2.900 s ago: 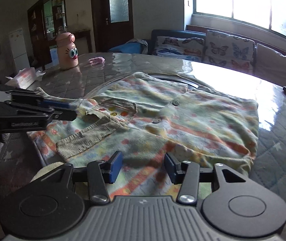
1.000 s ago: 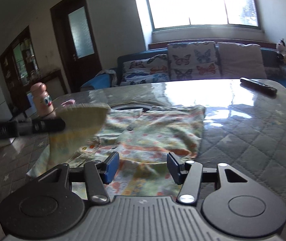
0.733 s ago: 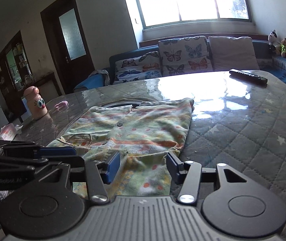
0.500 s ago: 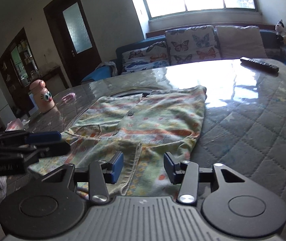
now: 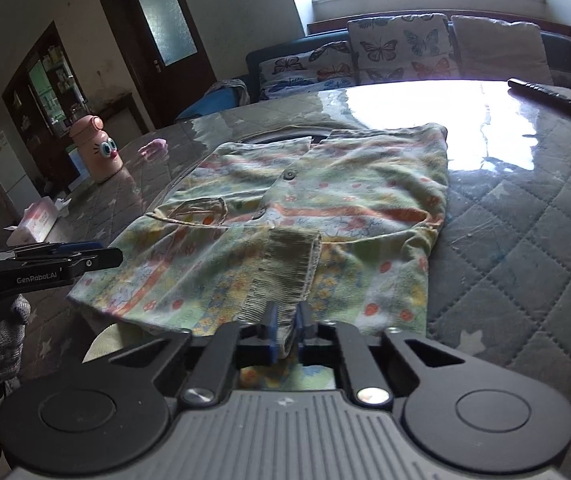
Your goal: Fold clothes
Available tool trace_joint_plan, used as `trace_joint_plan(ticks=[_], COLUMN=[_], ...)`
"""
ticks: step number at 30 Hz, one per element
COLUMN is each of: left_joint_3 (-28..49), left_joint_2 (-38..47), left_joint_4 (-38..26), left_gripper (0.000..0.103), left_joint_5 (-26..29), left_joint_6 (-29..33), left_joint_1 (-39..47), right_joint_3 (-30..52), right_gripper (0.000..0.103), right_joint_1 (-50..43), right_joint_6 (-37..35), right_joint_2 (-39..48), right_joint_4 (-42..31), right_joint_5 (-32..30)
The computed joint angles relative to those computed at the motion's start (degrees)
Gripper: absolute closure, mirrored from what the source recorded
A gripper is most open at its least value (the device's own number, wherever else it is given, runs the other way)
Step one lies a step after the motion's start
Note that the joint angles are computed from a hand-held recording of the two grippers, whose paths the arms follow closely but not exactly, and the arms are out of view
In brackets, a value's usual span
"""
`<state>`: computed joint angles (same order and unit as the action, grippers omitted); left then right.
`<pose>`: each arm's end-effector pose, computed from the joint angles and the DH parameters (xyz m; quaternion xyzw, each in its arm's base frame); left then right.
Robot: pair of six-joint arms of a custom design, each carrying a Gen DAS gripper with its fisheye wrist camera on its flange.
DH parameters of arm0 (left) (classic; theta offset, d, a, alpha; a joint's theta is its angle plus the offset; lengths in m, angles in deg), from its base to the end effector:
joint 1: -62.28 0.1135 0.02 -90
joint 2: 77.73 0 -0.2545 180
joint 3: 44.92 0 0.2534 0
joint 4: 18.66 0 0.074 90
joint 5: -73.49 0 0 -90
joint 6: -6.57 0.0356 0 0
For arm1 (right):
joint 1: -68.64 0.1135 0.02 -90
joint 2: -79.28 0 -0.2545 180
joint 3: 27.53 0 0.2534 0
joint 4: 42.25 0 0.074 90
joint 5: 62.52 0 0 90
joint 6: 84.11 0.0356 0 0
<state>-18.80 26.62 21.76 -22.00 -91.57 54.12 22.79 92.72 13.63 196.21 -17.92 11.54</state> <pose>0.2195 -0.0280 0.0449 -0.0209 0.8970 -0.0197 0.4410 0.2845 0.1378 0.0350 -0.1842 0.8885 0.2318 0.3505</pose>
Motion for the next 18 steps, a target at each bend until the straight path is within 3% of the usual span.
trace_joint_plan(ticks=[6, 12, 15, 18], left_joint_3=[0.5, 1.9, 2.7, 3.9], left_joint_2=[-0.2, -1.5, -2.6, -2.3], left_joint_4=[-1.0, -3.9, -5.2, -5.7], left_gripper=[0.053, 0.053, 0.041, 0.025], left_joint_5=[0.4, -0.5, -1.8, -3.5], left_joint_6=[1.4, 1.7, 2.6, 3.3], left_joint_1=[0.8, 0.7, 0.3, -0.2], right_joint_3=[-4.1, -1.9, -0.7, -0.1], right_gripper=[0.102, 0.095, 0.084, 0.081], right_joint_1=[-0.4, -2.1, -2.2, -1.7], right_joint_6=[0.0, 0.9, 2.0, 2.3], right_joint_2=[-6.7, -1.9, -0.1, 1.0], right_joint_4=[-0.3, 0.6, 0.5, 0.3], right_joint_5=[0.4, -0.9, -2.3, -2.7])
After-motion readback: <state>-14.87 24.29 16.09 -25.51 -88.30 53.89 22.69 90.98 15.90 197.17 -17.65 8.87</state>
